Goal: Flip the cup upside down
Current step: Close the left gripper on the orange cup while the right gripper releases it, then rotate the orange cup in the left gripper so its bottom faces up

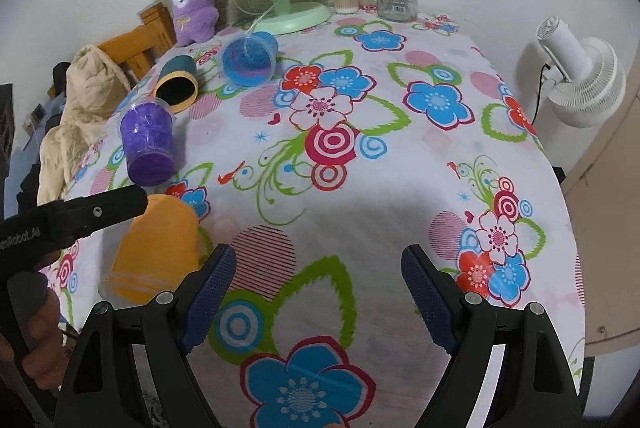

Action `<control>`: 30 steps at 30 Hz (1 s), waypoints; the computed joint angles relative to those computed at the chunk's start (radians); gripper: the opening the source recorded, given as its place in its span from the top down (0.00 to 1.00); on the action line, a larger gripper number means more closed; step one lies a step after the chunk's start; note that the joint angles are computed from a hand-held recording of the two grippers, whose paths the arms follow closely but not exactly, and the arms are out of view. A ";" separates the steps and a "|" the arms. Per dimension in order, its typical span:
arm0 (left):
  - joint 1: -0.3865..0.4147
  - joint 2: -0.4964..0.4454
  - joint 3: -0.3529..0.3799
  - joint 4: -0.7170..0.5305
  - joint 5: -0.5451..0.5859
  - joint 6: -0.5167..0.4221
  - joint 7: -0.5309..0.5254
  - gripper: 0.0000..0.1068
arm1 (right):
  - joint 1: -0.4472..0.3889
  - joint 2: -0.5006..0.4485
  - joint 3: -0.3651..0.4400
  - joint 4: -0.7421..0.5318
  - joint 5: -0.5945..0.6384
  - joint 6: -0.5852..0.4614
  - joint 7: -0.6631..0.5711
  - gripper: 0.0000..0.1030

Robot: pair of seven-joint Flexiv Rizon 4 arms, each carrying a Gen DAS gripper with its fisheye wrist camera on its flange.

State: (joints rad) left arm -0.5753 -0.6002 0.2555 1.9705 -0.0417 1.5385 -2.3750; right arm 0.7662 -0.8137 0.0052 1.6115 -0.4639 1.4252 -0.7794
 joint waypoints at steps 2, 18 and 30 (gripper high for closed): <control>0.022 -0.002 -0.027 -0.005 -0.009 -0.011 0.009 0.04 | -0.007 -0.003 0.009 -0.001 0.004 0.005 -0.007 0.16; 0.148 -0.030 -0.190 -0.054 -0.057 -0.100 0.101 0.05 | -0.031 -0.018 0.037 0.003 0.040 0.064 -0.065 0.16; 0.201 -0.051 -0.259 -0.071 -0.121 -0.153 0.145 0.35 | -0.061 -0.024 0.066 0.002 0.089 0.063 -0.077 0.16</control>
